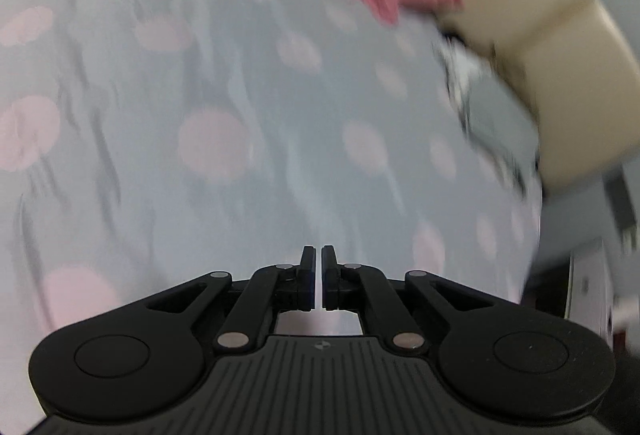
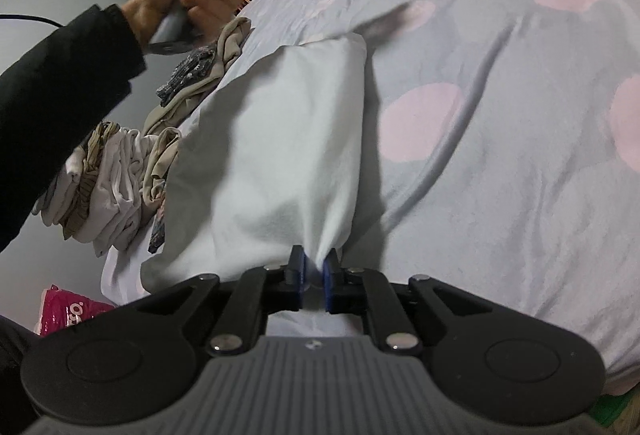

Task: Fold clothes

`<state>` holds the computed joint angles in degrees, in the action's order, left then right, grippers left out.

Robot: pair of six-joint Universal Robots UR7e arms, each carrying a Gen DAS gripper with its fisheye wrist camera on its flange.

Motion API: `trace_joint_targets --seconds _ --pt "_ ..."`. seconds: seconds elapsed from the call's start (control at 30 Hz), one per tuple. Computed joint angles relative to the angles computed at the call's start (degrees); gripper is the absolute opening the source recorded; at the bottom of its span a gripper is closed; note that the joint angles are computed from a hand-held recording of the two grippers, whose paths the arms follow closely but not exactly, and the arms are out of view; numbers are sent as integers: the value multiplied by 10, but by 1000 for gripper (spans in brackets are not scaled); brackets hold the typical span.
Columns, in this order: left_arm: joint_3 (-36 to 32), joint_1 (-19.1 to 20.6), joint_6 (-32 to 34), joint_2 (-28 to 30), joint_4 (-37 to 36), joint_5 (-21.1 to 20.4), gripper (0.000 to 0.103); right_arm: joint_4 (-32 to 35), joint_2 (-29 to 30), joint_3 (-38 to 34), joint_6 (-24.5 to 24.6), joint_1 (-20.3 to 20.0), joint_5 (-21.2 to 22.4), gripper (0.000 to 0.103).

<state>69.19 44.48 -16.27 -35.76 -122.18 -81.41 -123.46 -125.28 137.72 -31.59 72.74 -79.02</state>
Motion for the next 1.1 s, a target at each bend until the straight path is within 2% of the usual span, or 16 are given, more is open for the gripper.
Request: trace_joint_targets --seconds 0.07,0.13,0.3,0.37,0.4,0.43,0.57,0.73,0.83,0.9,0.93,0.97,1.0,1.03,1.07,1.1 --pt "-3 0 15 -11 53 -9 27 5 3 -5 2 -2 -2 17" --pt "0 -4 20 -17 91 1 44 13 0 -8 -2 -4 -2 18" --pt "14 -3 43 -21 131 -18 44 17 -4 -10 -4 3 -10 18" --pt "12 -4 35 -19 153 -18 38 16 -3 -11 -4 7 -14 18" --pt "8 -3 28 -15 165 -19 31 16 -3 -12 -4 8 -16 18" --pt "4 -2 21 -12 176 -19 16 16 -3 -13 -6 10 -18 18" --pt "31 2 7 -16 98 -24 1 20 2 -16 -7 13 -22 18" --pt "98 18 -17 -34 -67 -40 0 22 2 -16 -9 9 -23 15" --pt "131 3 -34 -47 -140 33 0 11 6 -13 -3 20 -33 14" --pt "150 -19 -35 -66 -154 106 0 6 9 -13 2 30 -43 18" --pt "160 -32 -31 -81 -148 146 6 5 10 -14 5 35 -49 19" --pt "179 -48 -18 -100 -148 186 19 5 11 -14 5 38 -53 21" --pt "197 -57 2 -117 -155 208 27 4 11 -16 3 42 -57 28" --pt "223 -68 24 -138 -170 226 46 2 11 -17 1 46 -60 32" --pt "259 -77 45 -166 -193 240 57 -1 12 -19 0 50 -64 36" --pt "284 -83 51 -187 -204 246 57 -5 14 -22 0 54 -66 36"
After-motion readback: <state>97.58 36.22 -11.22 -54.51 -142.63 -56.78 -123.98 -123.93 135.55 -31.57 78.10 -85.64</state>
